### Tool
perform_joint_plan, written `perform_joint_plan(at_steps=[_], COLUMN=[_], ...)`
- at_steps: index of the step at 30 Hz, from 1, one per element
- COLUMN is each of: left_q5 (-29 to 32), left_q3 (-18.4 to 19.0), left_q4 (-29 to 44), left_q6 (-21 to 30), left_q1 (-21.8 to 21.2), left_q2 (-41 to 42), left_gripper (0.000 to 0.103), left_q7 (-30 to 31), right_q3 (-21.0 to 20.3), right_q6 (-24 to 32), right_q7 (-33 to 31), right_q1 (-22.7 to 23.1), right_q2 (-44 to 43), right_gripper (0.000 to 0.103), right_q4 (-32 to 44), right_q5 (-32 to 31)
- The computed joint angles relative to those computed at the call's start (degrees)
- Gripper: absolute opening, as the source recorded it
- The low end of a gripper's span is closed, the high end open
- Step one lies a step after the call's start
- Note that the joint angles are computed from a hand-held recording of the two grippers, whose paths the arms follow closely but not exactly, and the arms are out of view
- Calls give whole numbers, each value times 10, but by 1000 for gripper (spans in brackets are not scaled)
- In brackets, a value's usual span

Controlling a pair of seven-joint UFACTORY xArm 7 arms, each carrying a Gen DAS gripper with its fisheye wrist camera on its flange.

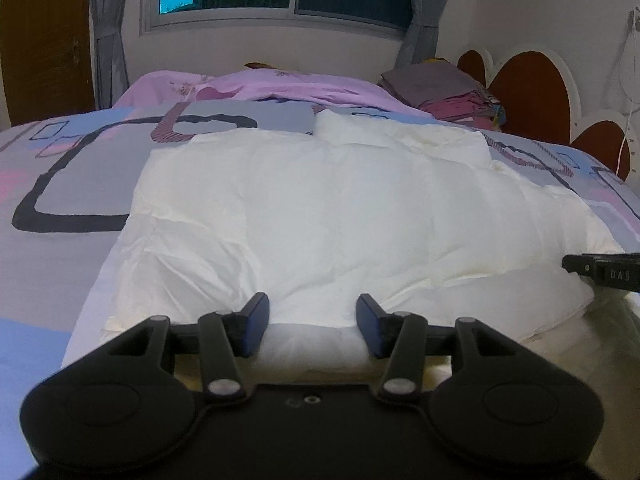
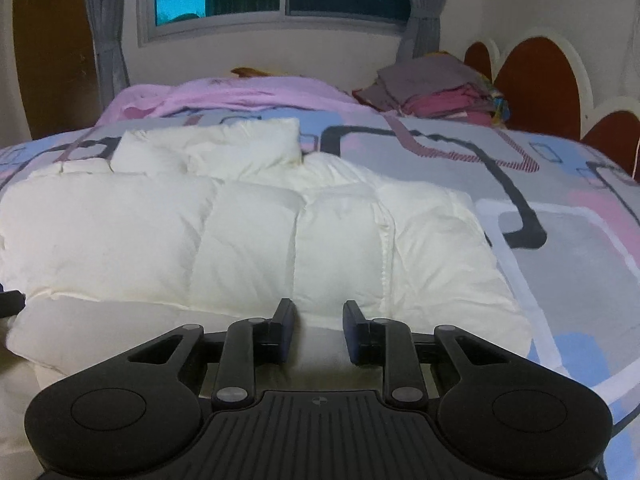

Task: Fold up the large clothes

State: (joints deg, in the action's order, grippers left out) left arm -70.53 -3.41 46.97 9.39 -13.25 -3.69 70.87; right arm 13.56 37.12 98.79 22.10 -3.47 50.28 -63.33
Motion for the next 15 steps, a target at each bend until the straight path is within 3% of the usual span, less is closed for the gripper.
perform_joint_plan(at_steps=[2, 7, 11, 13, 15], left_q5=[21, -50, -65, -42, 22], left_q3=[1, 12, 0, -9, -17], left_q4=[-4, -7, 4, 2, -10], left_q6=[8, 21, 1, -17, -30], left_q1=[2, -11, -25, -28, -29], left_q2=[-10, -37, -31, -29, -34], left_gripper=[48, 55, 57, 57, 57], left_q7=[-20, 44, 44, 10, -64], right_q3=[2, 19, 19, 13, 7], right_q6=[10, 15, -2, -20, -45], right_q7=[-18, 6, 6, 3, 6], right_q1=[3, -2, -15, -19, -23], right_q2=[-8, -42, -36, -30, -33], right_gripper=[26, 26, 26, 26, 26], right_q4=[3, -6, 5, 10, 4], right_q5=[20, -5, -40, -48, -52])
